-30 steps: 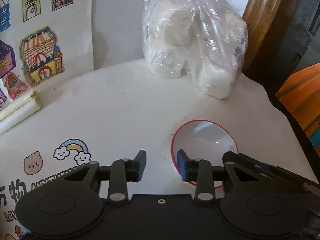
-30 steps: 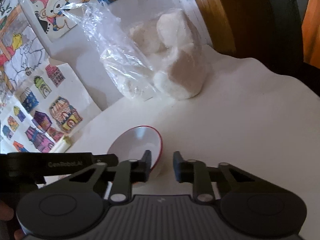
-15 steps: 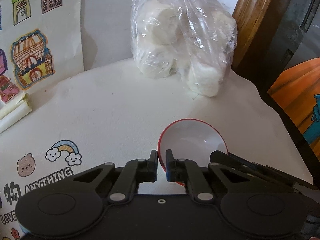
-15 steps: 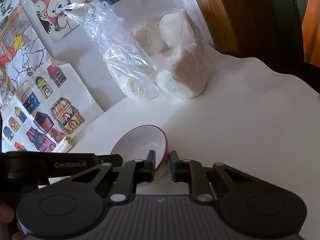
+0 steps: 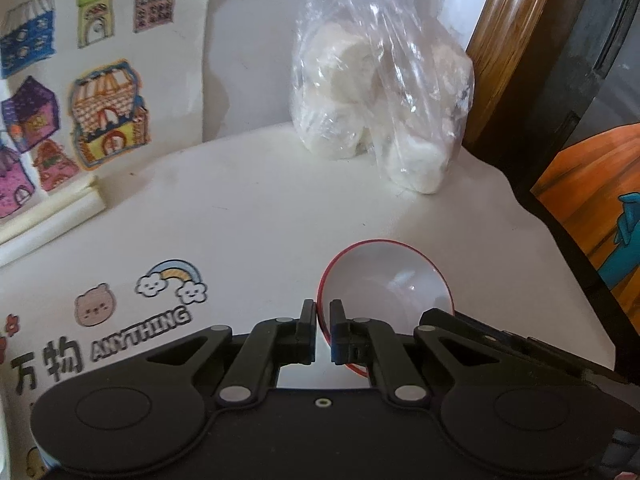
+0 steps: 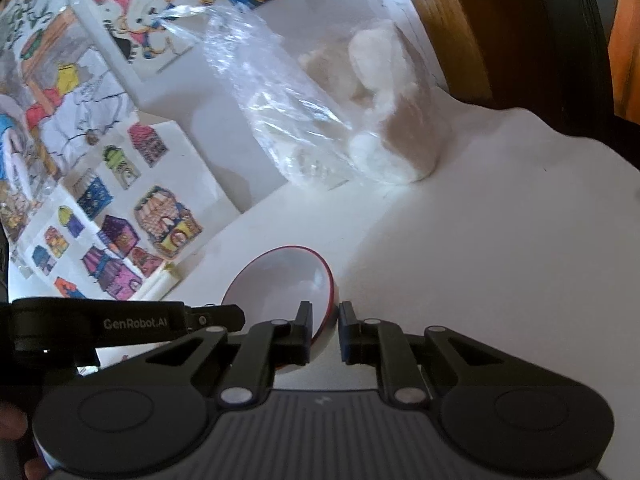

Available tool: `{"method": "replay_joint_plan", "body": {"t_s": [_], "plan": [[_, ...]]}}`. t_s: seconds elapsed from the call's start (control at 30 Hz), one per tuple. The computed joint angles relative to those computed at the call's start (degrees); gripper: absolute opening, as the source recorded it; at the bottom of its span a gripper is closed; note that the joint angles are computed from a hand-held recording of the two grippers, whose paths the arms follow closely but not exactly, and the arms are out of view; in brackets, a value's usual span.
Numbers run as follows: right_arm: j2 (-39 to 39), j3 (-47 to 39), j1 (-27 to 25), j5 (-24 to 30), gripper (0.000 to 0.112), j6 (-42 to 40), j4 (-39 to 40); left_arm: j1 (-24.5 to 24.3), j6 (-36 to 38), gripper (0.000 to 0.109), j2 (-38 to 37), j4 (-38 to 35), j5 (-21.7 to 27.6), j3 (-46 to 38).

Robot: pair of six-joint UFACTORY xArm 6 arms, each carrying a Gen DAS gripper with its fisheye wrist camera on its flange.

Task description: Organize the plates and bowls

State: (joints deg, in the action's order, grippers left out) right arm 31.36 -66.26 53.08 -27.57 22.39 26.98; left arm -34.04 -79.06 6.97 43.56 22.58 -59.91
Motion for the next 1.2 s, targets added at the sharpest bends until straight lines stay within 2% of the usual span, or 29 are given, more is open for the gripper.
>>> {"method": "replay_joint_plan", "body": {"t_s": [0.2,0.47,0.73,1.2], "plan": [[-2.56,-0.99,5.14,0.49,0.015,-12.06,13.63,-0.11,-3.62,0.005,-6.14,3.36,-0.40,5.46],[-3.71,-2.43,10.30,-0.47,0.015,-20.48,23.30,-0.54,-7.48,0.005,-15.10,6.38,-0.11,13.83],[-3.32,-5.66,14.70,-0.36,0.015,-27.72,30.45,0.00,-8.71,0.005,-25.30,6.50,-0.42,23.53],[-1.57,-12.12,19.96,0.20,0.015,-36.15,36.85,0.92,-5.70,0.005,-41.99,3.68,1.58,36.18]]}}
